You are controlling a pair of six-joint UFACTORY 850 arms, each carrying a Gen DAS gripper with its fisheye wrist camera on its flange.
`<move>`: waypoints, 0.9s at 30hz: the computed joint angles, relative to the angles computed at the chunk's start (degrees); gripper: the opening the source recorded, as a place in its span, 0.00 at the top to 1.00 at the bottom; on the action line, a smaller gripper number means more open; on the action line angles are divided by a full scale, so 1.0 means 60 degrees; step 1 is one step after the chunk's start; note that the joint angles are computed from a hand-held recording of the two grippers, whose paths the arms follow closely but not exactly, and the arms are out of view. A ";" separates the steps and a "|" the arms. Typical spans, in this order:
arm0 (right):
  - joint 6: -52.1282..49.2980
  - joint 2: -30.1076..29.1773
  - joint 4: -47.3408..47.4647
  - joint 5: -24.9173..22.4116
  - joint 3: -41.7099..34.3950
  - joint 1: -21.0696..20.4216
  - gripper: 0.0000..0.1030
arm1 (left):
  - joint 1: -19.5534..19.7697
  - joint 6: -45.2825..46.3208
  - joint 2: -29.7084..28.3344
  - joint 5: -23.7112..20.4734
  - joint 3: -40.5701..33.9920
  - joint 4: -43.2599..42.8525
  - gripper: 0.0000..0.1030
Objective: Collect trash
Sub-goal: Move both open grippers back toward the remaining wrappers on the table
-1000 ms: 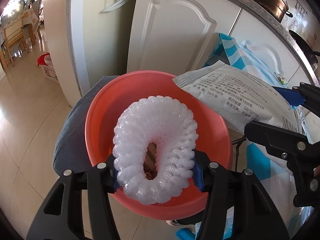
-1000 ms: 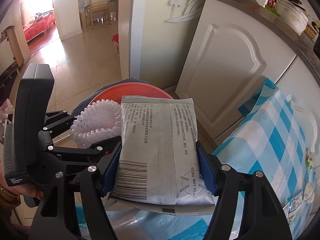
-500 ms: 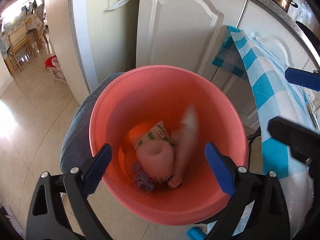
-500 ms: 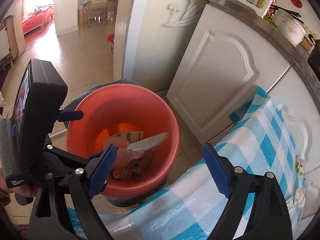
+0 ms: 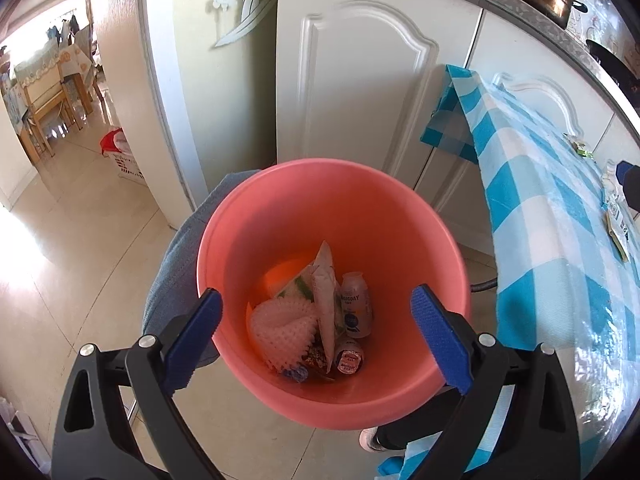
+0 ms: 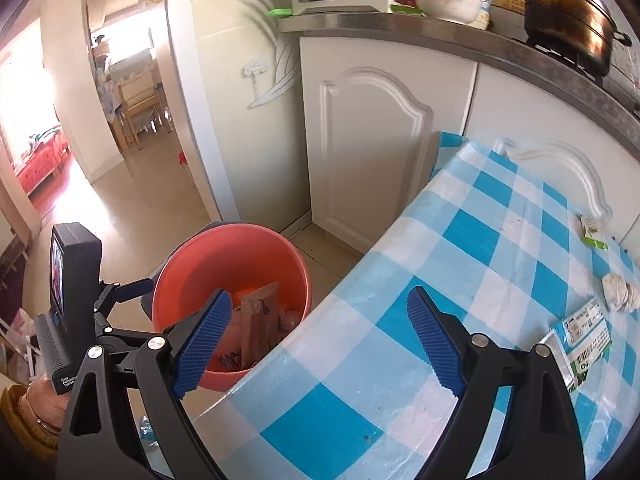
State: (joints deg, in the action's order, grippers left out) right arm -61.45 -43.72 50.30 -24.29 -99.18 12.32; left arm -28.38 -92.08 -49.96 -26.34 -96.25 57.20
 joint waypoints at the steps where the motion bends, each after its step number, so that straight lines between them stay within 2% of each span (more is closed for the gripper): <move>1: -0.0035 0.0034 0.0134 -0.0112 0.0051 -0.0072 0.14 | -0.0029 0.0077 0.0003 -0.0087 -0.0050 -0.0017 0.07; 16: -0.1365 0.0786 0.2368 -0.0245 0.1296 -0.0964 0.13 | -0.0601 0.1040 -0.0080 -0.1257 -0.0885 -0.0338 0.07; 27: -0.2525 0.0831 0.4278 -0.1010 0.1702 -0.1843 0.13 | -0.1026 0.2020 -0.0491 -0.2049 -0.1953 -0.0673 0.07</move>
State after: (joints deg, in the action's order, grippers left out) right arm -76.61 -38.73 75.97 -30.35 -88.97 1.26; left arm -34.53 -79.97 -52.91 -38.64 -107.97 53.16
